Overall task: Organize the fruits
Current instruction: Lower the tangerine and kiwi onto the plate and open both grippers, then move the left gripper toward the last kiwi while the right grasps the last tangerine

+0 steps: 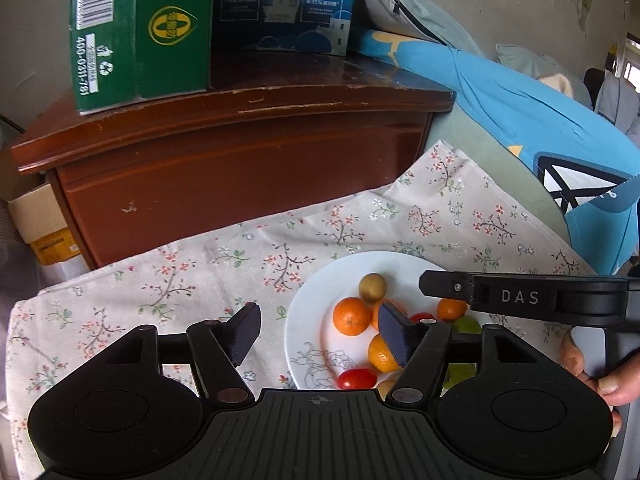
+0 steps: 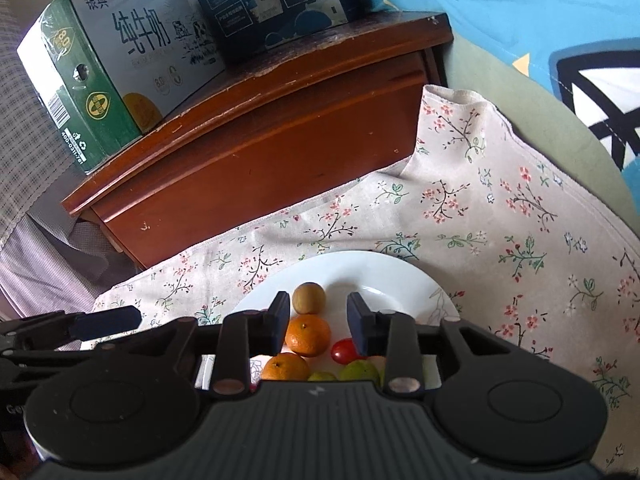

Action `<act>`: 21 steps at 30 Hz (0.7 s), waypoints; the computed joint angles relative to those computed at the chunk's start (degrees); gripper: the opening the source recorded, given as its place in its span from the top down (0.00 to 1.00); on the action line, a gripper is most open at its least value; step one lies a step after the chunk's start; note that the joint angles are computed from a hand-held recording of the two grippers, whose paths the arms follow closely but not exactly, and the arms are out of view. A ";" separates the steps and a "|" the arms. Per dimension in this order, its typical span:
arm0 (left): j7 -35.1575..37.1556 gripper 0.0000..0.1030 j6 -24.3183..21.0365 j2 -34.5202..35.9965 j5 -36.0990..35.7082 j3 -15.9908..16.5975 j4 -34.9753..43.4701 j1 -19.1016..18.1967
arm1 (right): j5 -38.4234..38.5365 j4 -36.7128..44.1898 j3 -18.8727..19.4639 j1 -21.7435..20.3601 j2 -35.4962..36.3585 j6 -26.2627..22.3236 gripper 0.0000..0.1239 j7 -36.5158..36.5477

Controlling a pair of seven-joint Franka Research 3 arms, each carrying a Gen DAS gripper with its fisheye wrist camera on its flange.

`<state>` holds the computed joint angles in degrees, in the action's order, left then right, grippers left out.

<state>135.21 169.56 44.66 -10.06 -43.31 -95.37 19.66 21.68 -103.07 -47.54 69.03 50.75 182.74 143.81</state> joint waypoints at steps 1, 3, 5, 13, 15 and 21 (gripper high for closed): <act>-0.16 0.33 0.06 -0.50 -0.23 -0.17 -0.31 0.59 | 0.02 -0.32 -0.10 0.37 -0.24 0.15 0.73 -0.03; -0.68 0.29 0.70 -1.54 -0.63 -0.11 -1.04 1.36 | 0.12 -0.96 -0.38 1.26 -0.67 0.39 0.73 -0.27; -1.23 0.28 1.50 -2.52 -0.72 0.05 -1.89 2.11 | 0.33 -1.58 -0.78 2.35 -1.00 0.62 0.73 -0.59; -5.14 0.27 1.79 -6.42 -0.58 2.42 -4.76 4.02 | -0.08 -0.92 -0.40 4.58 -1.09 0.60 0.71 -3.69; -5.29 0.27 2.93 -7.11 -0.66 2.54 -5.91 4.63 | -0.67 -0.32 1.61 3.36 -1.71 1.43 0.71 -5.28; -8.98 0.26 2.56 -7.94 0.76 6.48 -5.87 2.51 | -2.10 4.21 7.11 -1.01 -1.08 1.56 0.71 -11.19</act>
